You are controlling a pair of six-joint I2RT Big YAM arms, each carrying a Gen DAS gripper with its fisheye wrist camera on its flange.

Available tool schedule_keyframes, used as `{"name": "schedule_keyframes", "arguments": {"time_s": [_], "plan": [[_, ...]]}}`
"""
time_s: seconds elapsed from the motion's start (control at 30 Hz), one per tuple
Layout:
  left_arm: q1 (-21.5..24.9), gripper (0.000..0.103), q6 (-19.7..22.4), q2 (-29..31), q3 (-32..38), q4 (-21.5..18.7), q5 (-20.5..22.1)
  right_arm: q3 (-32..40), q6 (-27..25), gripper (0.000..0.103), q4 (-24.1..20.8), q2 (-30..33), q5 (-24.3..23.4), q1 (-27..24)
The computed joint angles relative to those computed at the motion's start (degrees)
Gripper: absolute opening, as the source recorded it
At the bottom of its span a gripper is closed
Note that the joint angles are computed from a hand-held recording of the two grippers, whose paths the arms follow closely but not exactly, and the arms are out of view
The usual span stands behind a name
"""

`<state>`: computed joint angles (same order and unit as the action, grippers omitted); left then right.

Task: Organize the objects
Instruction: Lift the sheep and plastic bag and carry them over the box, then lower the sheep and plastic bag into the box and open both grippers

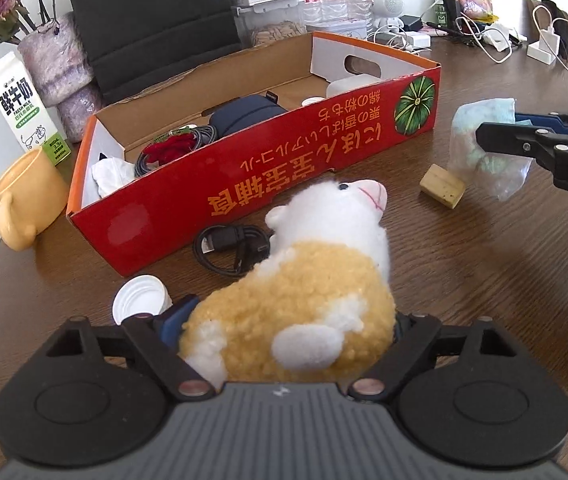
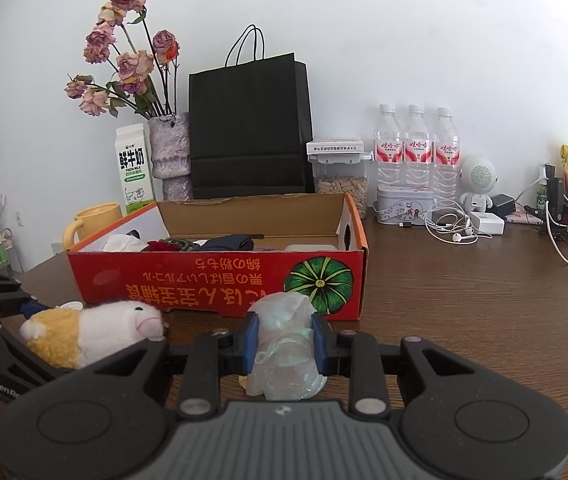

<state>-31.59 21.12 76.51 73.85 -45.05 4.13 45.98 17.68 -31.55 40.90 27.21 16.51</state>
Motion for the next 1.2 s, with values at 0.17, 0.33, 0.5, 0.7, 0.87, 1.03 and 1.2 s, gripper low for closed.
{"name": "schedule_keyframes", "arguments": {"time_s": [0.17,0.33,0.5,0.7,0.87,1.03,1.2], "plan": [[-1.0,0.084,-0.3,-2.0,-2.2,1.6,-2.1,0.0,0.0,0.026,0.0,0.0,0.0,0.1],[-1.3,0.084,-1.1,-4.0,-3.7,2.8,-2.2,-0.1,0.0,0.026,0.1,-0.3,0.5,0.7],[-1.5,0.084,-1.7,-6.4,-4.5,5.0,-2.2,0.0,-0.3,0.026,0.5,-0.6,1.2,1.4],[-1.5,0.084,-3.2,-8.1,-4.4,6.9,-1.8,0.5,-1.0,0.026,1.3,-0.3,1.9,2.4],[-1.2,0.084,-4.9,-8.4,-3.7,8.5,-1.8,1.7,-2.5,0.026,2.6,0.4,1.9,2.9],[-0.7,0.084,-7.1,-7.6,-2.1,10.1,-2.2,3.2,-4.5,0.026,4.5,1.9,1.7,2.8],[-0.3,0.084,-9.3,-5.1,0.9,11.1,-2.7,5.1,-6.3,0.026,6.7,4.3,0.7,1.8]]}}
